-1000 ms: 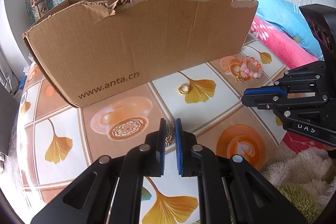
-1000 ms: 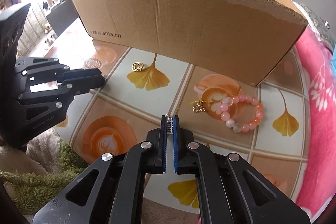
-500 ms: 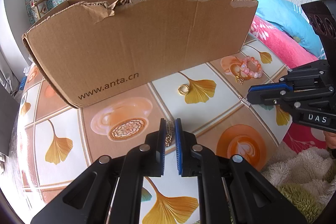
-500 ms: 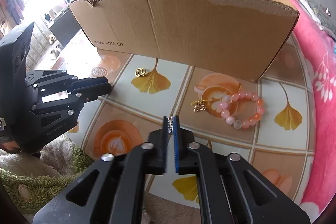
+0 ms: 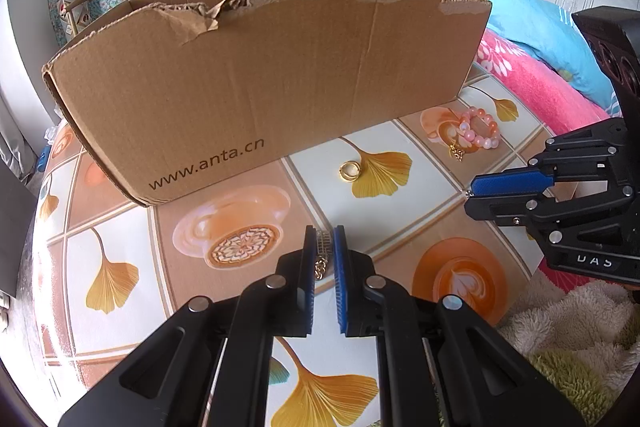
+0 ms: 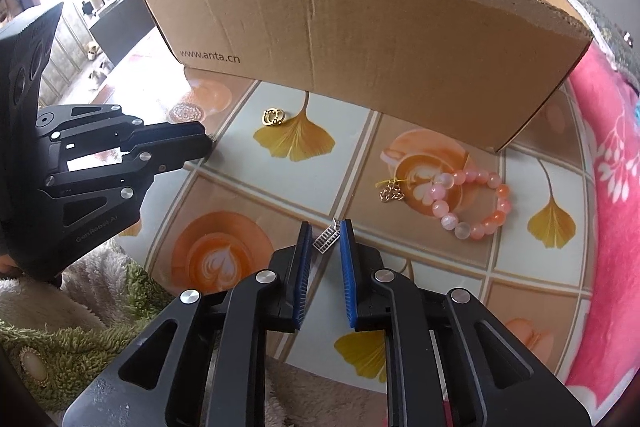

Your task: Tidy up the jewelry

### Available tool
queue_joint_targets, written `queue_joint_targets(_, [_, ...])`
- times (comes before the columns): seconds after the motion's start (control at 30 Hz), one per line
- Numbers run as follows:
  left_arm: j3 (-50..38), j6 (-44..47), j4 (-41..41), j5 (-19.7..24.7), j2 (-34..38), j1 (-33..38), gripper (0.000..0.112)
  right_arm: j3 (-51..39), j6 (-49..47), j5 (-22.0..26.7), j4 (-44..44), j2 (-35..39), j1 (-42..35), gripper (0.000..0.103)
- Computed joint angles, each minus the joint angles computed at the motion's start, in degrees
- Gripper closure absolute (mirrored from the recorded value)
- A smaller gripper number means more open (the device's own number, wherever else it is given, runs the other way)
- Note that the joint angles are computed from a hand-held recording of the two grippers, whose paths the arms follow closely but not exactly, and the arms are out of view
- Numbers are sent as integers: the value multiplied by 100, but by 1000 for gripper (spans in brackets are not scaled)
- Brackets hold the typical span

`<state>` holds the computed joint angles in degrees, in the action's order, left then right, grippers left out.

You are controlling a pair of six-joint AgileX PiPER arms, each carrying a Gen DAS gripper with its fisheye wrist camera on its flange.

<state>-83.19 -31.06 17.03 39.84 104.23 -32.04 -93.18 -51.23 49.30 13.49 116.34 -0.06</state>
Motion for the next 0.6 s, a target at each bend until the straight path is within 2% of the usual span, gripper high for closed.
queue_joint_targets(0.17, [-16,-4,7,11,8,-2,104,181,236,-196,-226,-73,160,89])
queue_joint_targets(0.3, [-3,-5,14,7,0,-6,104,262,164,-240,-129,-105,167,98])
queue_joint_targets(0.4, [7,-3,5,-2,-7,-5,104,353,147,-344,-97,-138,209,99])
queue_joint_targets(0.6, [19,-23,15,-18,-10,-9,104,259,100,-250,42,-101,152,101])
